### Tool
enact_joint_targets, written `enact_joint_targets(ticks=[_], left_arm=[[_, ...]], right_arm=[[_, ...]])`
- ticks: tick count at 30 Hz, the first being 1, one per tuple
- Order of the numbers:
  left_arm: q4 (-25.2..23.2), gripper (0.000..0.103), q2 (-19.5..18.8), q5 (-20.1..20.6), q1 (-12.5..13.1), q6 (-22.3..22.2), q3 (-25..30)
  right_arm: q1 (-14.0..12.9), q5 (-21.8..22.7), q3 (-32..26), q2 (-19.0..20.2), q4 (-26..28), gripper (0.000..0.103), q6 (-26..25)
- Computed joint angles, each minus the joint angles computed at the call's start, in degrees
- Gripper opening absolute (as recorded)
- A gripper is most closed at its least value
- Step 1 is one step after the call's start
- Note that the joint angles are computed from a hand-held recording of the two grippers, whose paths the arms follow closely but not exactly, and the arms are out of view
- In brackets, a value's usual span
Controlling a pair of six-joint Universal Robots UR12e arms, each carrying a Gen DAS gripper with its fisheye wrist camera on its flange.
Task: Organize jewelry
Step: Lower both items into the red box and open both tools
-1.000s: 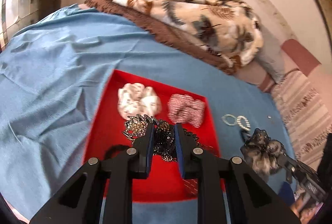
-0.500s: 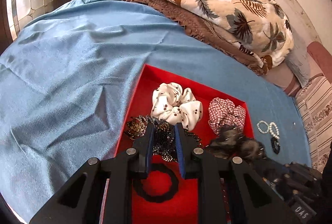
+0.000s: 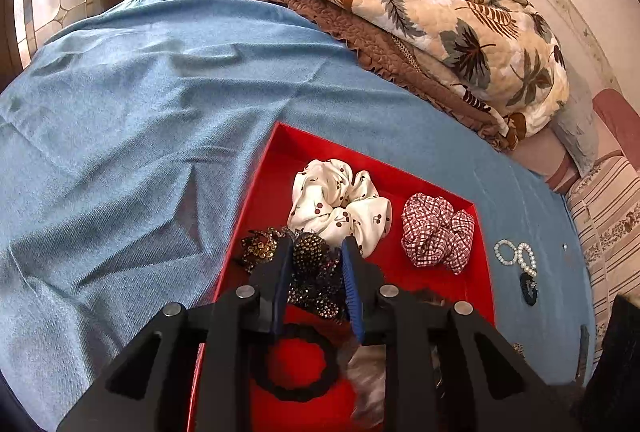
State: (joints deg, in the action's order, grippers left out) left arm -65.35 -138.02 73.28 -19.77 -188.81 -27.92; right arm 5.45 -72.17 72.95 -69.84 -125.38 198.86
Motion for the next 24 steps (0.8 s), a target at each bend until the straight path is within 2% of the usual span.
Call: enact_joint_targets(ticks=[3, 5, 9, 10, 12, 14, 18, 21, 24], left_arm=[[0.9, 0.029, 0.4, -1.1, 0.1, -0.4, -0.8], [2.0, 0.03, 0.7, -1.3, 0.2, -0.6, -1.5], [5.1, 0.047, 1.8, -3.2, 0.5, -1.3, -3.8], [6.3, 0.048, 2.2, -3.7, 0.6, -1.5, -4.6], [7.6, 0.05, 2.7, -4.1, 0.6, -1.4, -5.4], [9.4, 0.052, 3.4, -4.2, 0.6, -1.4, -6.8], [11.8, 0.054, 5.0, 0.9, 0.0, 0.5, -9.6], [13.9, 0.055, 6.3, 4.5, -0.4, 2.2, -11.8], [16.3, 0.061, 7.7, 6.4, -0.5, 2.4, -14.3]], right_arm=[[-0.1, 2.5, 1.0, -0.3, -0.5, 0.009, 1.5], [0.3, 1.2, 1.1, -0.4, -0.3, 0.009, 1.1], [0.7, -0.9, 1.3, -0.7, -0.6, 0.011, 0.8], [0.8, -1.5, 1.4, -0.8, -0.9, 0.014, 0.7], [1.0, -2.6, 1.5, -1.1, -1.3, 0.03, 0.2], [1.2, -3.5, 1.9, -1.5, -2.4, 0.041, -0.3], [1.5, -5.6, 3.4, -3.1, -5.8, 0.051, -2.4], [1.9, -7.9, 4.6, -4.5, -7.4, 0.055, -5.2], [2.3, -11.2, 6.5, -6.4, -9.1, 0.06, -8.8]])
